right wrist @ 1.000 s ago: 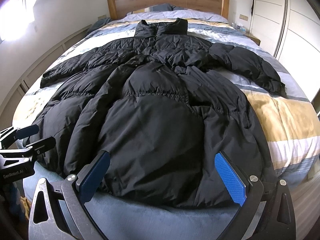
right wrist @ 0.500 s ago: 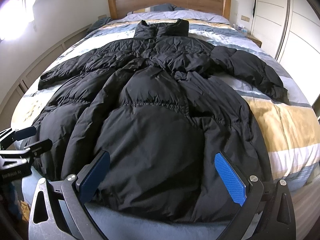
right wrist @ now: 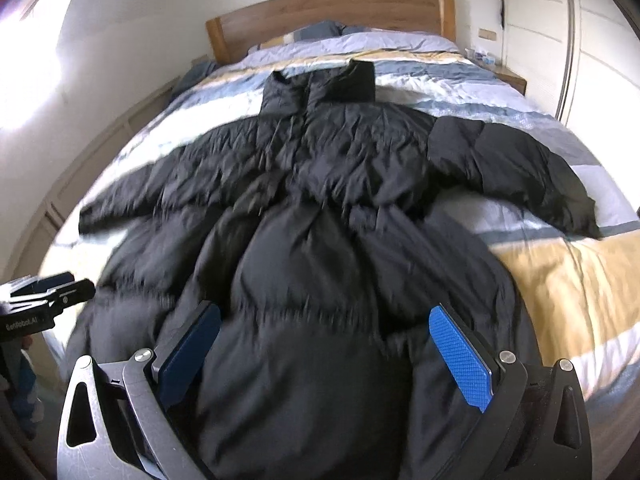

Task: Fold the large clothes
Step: 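Grasp the black sleeve cuff with the right tool and lift it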

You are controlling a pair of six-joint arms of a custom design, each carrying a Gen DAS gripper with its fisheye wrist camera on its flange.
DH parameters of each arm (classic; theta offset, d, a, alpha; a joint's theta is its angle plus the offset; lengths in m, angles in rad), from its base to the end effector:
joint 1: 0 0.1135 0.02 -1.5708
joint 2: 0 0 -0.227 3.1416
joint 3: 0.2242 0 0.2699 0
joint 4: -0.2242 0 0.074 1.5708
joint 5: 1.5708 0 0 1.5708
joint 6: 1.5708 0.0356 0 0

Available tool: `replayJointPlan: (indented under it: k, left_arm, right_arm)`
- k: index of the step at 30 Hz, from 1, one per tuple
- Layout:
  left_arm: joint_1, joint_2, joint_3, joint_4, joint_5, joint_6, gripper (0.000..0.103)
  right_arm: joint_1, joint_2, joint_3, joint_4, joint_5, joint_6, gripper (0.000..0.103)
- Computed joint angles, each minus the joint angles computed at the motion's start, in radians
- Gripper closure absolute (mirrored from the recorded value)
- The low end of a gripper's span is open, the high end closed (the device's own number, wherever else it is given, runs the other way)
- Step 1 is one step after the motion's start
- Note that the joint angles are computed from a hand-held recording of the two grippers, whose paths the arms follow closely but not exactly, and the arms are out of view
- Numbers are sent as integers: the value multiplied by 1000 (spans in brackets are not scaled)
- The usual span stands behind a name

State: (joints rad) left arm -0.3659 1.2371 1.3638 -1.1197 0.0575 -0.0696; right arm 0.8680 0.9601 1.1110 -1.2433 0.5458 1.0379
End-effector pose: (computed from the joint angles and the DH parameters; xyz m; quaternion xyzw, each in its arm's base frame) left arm 0.2411 -0.0946 0.3290 0.1495 0.9465 -0.0884 0.2721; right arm 0.1363 0.1323 0.3056 0.1430 0.9268 0.0343 0.3456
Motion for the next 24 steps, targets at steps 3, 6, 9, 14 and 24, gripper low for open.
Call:
replayJointPlan:
  k: [3, 6, 9, 14, 24]
  left_arm:
    - [37, 80, 91, 20, 14, -10, 28]
    - [62, 174, 167, 47, -1, -5, 28]
    - [72, 230, 196, 55, -32, -1, 28]
    - [85, 291, 182, 69, -71, 0, 28]
    - [103, 395, 203, 76, -109, -36, 28]
  right_arm:
    - [-196, -36, -14, 83, -75, -137, 1]
    - [-416, -66, -54, 161, -181, -245, 1]
    - [-655, -78, -112, 241, -307, -342, 1]
    - [-1038, -72, -248, 405, -593, -415, 1]
    - [-1477, 127, -410, 737, -930, -381, 1]
